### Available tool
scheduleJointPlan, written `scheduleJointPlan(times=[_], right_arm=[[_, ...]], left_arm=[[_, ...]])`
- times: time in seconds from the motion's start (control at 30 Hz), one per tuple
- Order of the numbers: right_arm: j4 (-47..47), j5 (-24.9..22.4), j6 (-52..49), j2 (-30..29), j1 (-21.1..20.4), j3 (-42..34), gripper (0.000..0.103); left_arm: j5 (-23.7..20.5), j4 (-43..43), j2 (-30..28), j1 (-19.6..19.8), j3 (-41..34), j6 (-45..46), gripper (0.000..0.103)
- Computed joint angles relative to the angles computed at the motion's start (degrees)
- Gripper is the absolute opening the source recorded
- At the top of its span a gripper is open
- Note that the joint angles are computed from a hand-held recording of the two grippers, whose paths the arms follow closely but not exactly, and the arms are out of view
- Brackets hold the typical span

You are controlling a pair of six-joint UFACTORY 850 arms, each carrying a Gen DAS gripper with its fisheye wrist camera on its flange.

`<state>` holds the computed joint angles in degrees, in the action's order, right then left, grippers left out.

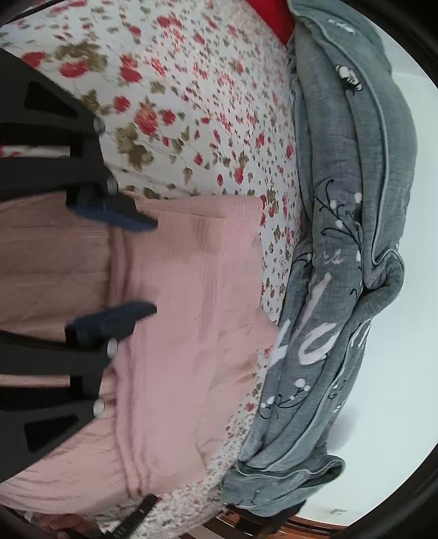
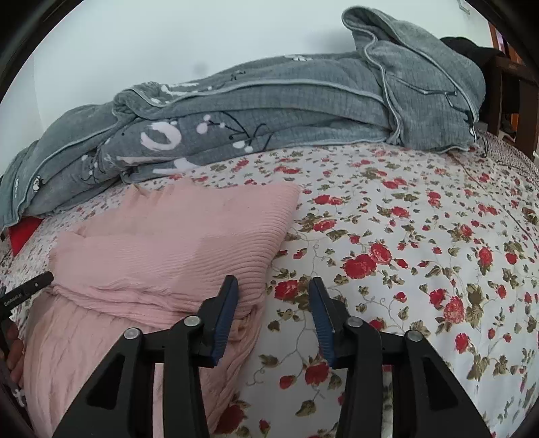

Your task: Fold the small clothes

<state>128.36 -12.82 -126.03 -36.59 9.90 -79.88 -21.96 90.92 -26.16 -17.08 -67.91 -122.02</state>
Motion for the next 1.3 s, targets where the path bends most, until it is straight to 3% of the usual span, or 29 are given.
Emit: scheduleJointPlan(times=[0.03, 0.1, 0.3, 0.5, 0.6, 0.7, 0.77, 0.83, 0.93, 1.03, 1.1, 1.2, 1.3], right_arm=[[3.40, -1.73, -3.75, 1.07, -0.11, 1.62, 0.028], [5.71, -4.05, -7.81, 2.99, -0.11, 4.42, 0.027], [15.88, -7.75, -20.11, 9.09, 1.12, 15.18, 0.027], [8.70, -13.20, -11.55, 14.93, -0.05, 25.21, 0.031], [-0.37, -14.81, -1.87, 17.88, -1.36, 28.48, 0.031], [-7.88, -17.98, 6.48, 21.02, -2.78, 31.99, 0.034], [-11.36, -20.43, 9.54, 22.89, -3.44, 34.24, 0.046], [-13.28, -22.06, 10.62, 24.47, -3.64, 36.41, 0.050], [-13.36, -21.35, 9.19, 26.05, -2.72, 39.19, 0.051], [-11.27, -19.37, 7.08, 25.99, -1.65, 40.97, 0.051], [-12.37, -19.83, 9.63, 25.12, -1.76, 41.06, 0.051], [-12.94, -19.00, 10.57, 24.44, -1.11, 40.63, 0.051], [-10.23, -16.02, 7.45, 23.91, 0.44, 40.07, 0.043]], left_arm=[[-1.20, -3.40, 0.02, -0.52, 0.00, 2.91, 0.069], [-1.59, -5.66, 1.04, -1.32, 1.83, 3.57, 0.069], [-0.91, 7.48, 6.80, -2.86, 11.01, -14.65, 0.069], [-7.39, 12.08, 11.96, -8.11, 18.71, -21.52, 0.070], [-5.59, 18.07, 14.81, -8.52, 22.65, -31.34, 0.071], [-5.57, 17.15, 17.15, -9.87, 25.40, -32.93, 0.071], [-3.97, 17.50, 18.76, -10.47, 26.87, -33.98, 0.071], [-1.66, 18.95, 20.85, -11.33, 29.03, -36.34, 0.071], [2.03, 20.50, 22.79, -12.31, 31.48, -38.96, 0.071], [-0.43, 13.08, 23.23, -14.47, 32.52, -32.79, 0.070], [-0.34, 13.23, 23.40, -14.78, 33.21, -34.87, 0.069], [0.00, 19.68, 23.95, -14.30, 34.34, -43.58, 0.060], [-0.95, 16.85, 23.24, -14.81, 33.70, -40.78, 0.049]])
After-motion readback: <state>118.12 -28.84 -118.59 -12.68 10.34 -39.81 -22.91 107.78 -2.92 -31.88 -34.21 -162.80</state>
